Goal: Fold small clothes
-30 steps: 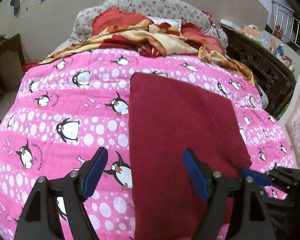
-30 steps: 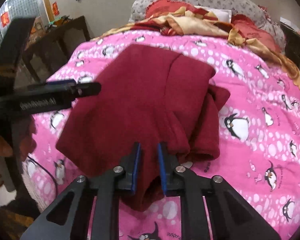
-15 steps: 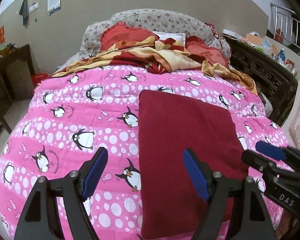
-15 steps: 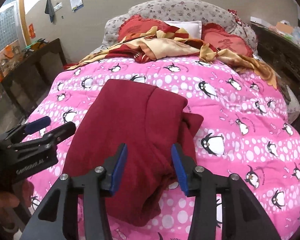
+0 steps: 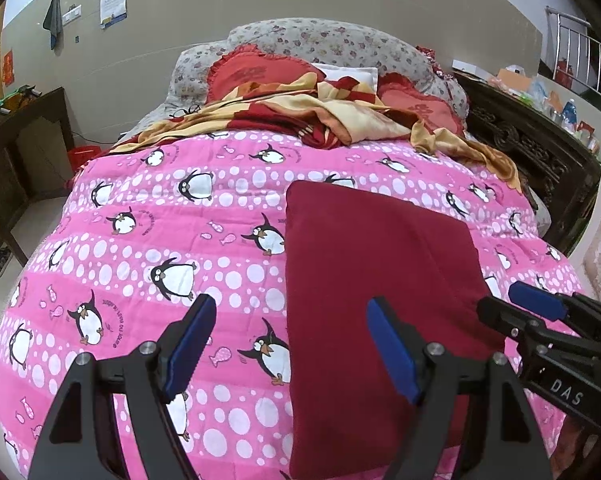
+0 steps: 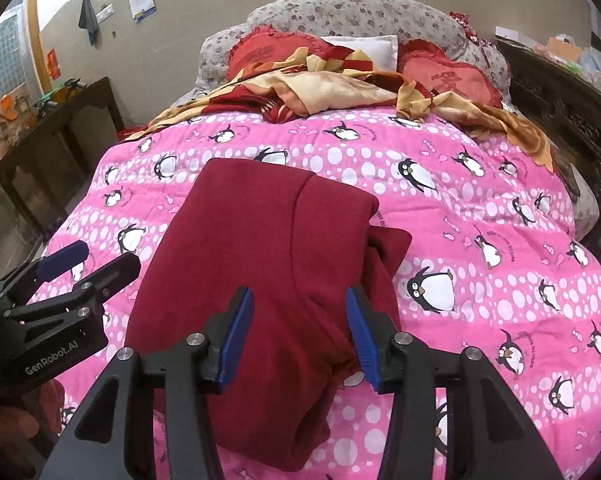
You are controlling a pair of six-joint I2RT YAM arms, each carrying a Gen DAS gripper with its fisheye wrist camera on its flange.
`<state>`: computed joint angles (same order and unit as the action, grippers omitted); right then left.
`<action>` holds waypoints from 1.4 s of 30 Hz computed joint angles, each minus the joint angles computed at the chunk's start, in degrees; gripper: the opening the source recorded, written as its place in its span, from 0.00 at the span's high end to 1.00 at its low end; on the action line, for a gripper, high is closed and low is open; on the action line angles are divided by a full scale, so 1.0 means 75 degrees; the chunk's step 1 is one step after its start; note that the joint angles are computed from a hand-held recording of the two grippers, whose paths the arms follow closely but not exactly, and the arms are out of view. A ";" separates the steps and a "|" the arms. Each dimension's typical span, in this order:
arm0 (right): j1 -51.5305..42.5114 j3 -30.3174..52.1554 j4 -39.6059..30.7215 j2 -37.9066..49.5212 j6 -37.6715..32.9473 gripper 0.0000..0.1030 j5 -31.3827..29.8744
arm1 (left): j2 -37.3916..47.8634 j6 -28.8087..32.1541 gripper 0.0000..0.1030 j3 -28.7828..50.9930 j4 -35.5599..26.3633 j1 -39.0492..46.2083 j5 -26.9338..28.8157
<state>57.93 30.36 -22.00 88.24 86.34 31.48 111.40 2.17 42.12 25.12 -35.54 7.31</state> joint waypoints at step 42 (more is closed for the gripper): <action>-0.0407 -0.0228 0.0946 0.0304 -0.0396 0.38 -0.0561 | 0.0490 0.0228 0.21 0.0399 -0.0141 -0.0023 0.0078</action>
